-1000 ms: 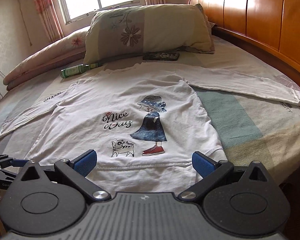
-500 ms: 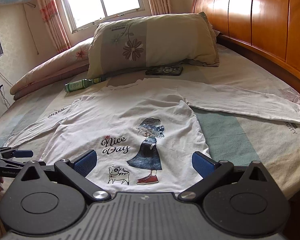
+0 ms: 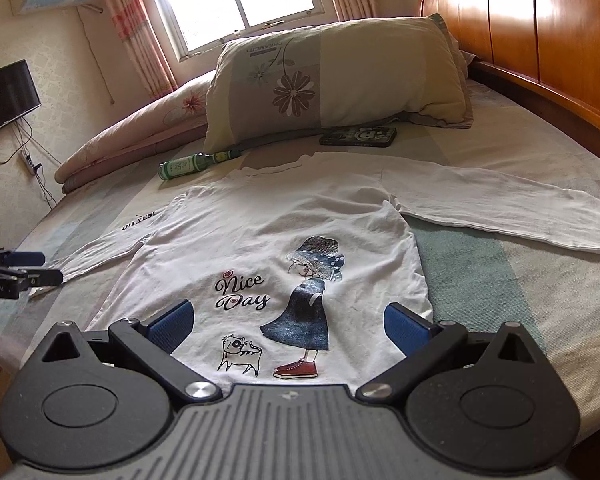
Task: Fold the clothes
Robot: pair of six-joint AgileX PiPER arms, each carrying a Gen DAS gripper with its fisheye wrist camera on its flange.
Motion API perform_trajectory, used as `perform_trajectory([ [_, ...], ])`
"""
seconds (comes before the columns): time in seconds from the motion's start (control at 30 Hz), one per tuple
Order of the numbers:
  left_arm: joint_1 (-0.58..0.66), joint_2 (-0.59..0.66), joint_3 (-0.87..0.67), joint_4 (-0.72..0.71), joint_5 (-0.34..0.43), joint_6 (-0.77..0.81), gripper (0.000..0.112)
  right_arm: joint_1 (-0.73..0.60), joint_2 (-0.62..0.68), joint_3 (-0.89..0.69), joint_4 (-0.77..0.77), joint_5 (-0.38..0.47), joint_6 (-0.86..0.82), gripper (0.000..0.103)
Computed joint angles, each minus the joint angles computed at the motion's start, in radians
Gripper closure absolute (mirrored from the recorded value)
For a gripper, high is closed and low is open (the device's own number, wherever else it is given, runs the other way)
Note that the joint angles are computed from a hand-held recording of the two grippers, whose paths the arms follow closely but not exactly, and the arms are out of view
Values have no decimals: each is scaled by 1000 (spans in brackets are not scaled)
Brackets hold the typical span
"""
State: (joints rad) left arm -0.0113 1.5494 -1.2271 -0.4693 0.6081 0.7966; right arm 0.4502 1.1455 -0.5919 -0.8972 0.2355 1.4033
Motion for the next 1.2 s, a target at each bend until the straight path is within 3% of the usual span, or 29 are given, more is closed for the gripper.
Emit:
perform_trajectory([
  [0.13,-125,44,-125,135,76,-127,31,41,-94,107,-165,23,229,0],
  [0.3,-320,175,-280,313,123,-293,29,204,-228,250,-250,173,522,0],
  [0.5,-402,248,-227,291,57,-301,29,489,-249,251,-151,456,606,0],
  [0.6,-386,241,-143,235,-15,-181,29,525,-184,194,-133,513,600,0],
  [0.73,-265,233,-65,-26,-59,128,29,474,20,54,-146,464,555,0],
  [0.9,-28,291,-63,-345,49,427,27,483,340,-182,-209,483,487,0],
  [0.97,36,325,-79,-410,96,485,27,488,422,-244,-254,485,493,0],
  [1.03,79,363,-108,-448,137,516,27,460,479,-278,-325,431,513,0],
  [1.2,35,484,-299,-446,165,408,27,318,619,-410,-439,294,499,0],
])
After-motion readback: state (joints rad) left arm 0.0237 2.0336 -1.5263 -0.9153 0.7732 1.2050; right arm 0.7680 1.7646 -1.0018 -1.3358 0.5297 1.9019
